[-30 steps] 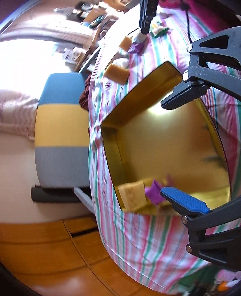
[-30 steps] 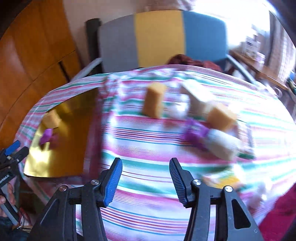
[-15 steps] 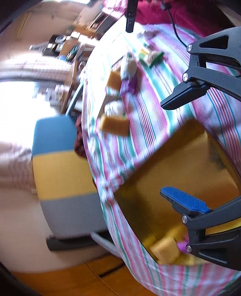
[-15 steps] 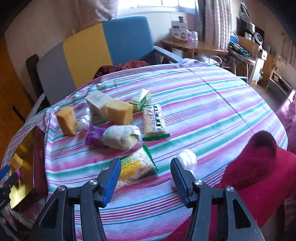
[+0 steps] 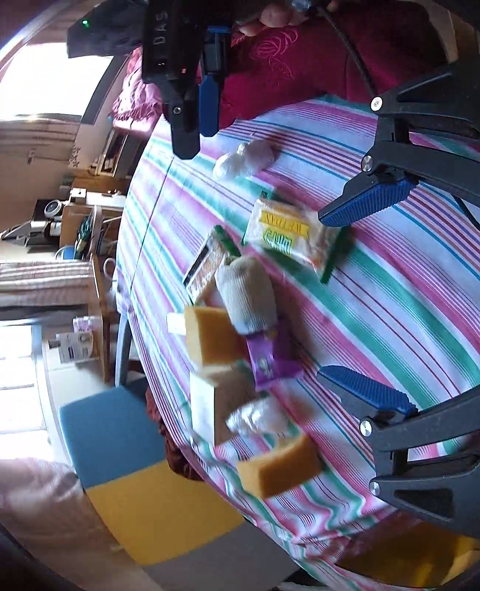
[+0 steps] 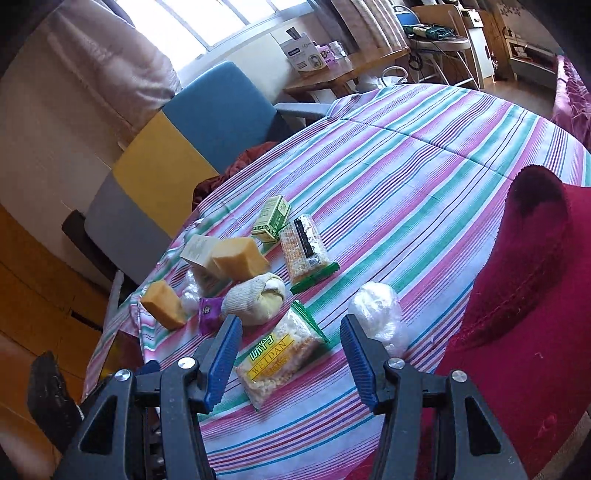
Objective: Organize objects
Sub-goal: 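Grasp the WEIDAN snack bag with the left gripper while the right approaches the white bundle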
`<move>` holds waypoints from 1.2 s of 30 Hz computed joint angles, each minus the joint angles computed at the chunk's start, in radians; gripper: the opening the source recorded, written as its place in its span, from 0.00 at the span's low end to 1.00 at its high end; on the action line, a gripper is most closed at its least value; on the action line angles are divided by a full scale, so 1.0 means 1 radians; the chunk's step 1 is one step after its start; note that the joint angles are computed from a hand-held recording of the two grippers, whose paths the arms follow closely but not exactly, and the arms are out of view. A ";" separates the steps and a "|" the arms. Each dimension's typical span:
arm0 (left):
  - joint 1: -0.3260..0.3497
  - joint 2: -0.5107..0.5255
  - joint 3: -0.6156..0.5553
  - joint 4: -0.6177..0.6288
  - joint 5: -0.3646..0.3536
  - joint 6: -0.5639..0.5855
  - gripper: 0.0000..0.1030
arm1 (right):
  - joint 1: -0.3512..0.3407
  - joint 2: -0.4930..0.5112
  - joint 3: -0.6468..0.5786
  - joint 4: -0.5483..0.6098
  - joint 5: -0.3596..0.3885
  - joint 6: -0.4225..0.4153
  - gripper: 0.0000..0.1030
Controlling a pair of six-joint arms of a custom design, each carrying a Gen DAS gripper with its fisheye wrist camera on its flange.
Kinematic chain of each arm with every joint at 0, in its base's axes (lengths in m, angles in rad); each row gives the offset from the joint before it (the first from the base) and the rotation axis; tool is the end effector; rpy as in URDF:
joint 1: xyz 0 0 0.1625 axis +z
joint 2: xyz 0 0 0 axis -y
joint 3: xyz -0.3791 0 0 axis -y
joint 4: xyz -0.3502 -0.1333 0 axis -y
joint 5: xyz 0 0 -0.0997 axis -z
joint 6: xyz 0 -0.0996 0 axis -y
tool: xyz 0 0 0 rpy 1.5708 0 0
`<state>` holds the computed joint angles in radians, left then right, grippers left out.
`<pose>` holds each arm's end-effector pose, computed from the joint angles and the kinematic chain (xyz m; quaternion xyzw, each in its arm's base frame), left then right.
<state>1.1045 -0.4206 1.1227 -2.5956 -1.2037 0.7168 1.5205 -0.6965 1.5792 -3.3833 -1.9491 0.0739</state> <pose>-0.1806 -0.7347 0.0346 0.5168 0.8219 -0.1342 0.1985 0.0639 -0.6510 0.1598 -0.1386 -0.8710 0.4423 0.1629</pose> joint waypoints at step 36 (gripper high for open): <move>0.106 -0.148 0.257 -0.123 -0.020 -0.108 0.45 | 0.047 0.079 -0.256 0.436 -0.390 0.092 0.58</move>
<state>1.2101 -0.5685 1.3792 -2.7184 -1.2237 0.6092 1.5679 -0.6170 1.3236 -2.9472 -2.3391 0.1656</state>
